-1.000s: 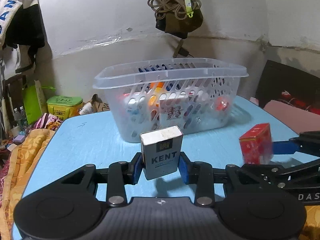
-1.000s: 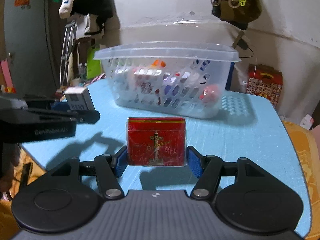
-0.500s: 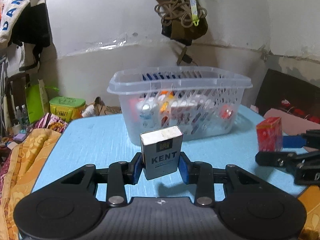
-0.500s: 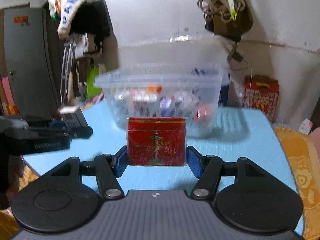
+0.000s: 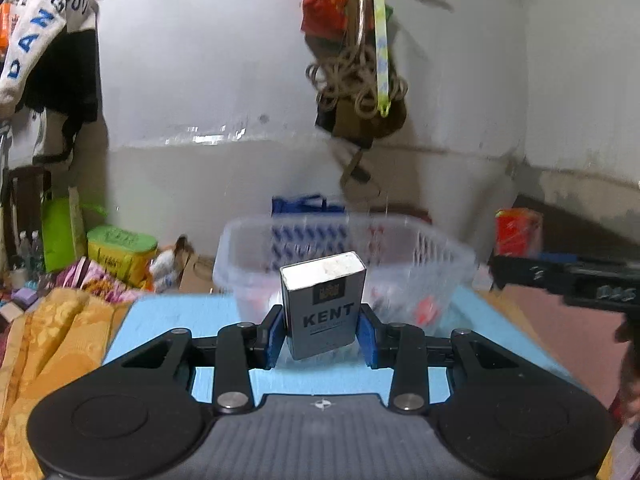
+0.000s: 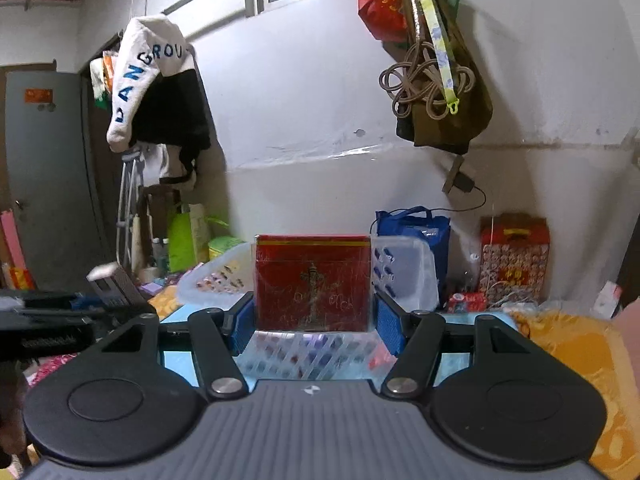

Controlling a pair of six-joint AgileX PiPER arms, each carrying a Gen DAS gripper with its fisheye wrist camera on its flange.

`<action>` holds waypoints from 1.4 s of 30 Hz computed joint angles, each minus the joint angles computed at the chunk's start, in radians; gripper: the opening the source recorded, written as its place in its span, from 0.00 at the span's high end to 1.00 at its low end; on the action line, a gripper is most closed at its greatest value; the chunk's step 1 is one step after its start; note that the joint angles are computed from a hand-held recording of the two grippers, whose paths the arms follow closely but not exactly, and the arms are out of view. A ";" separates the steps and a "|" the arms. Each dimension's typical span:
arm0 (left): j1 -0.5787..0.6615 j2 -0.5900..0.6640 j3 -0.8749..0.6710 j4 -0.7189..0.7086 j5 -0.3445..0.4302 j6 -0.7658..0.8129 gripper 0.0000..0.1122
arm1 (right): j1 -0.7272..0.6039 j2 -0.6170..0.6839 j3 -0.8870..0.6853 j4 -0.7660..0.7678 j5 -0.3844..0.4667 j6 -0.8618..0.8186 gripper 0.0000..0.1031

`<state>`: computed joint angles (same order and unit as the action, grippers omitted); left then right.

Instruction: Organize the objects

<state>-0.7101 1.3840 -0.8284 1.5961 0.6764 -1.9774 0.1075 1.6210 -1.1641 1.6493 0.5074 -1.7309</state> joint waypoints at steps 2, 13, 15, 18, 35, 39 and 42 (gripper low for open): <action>0.045 0.008 -0.047 -0.020 -0.054 0.034 0.63 | 0.039 0.027 -0.084 -0.134 -0.062 0.132 0.37; 0.331 0.287 -0.538 -0.598 -0.219 0.663 0.63 | 0.116 0.368 -0.662 -0.970 -0.015 0.982 0.37; 0.340 0.324 -0.570 -0.616 -0.215 0.690 0.63 | 0.122 0.372 -0.651 -0.966 -0.028 0.952 0.36; 0.340 0.369 -0.595 -0.586 -0.216 0.663 0.57 | 0.141 0.368 -0.622 -1.012 -0.073 0.950 0.07; 0.138 0.153 -0.190 -0.087 -0.066 0.066 0.11 | 0.021 -0.002 0.043 -0.068 -0.072 0.015 0.00; 0.092 0.156 -0.207 -0.128 0.004 0.141 0.11 | 0.033 -0.055 0.078 0.081 -0.103 -0.105 0.00; 0.079 0.158 -0.211 -0.143 0.041 0.157 0.11 | 0.035 -0.048 0.052 0.049 -0.111 -0.032 0.00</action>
<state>-0.6309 1.5421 -1.0396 1.4536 0.7173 -1.8202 0.1426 1.5730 -1.1120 1.6983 0.3969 -1.7631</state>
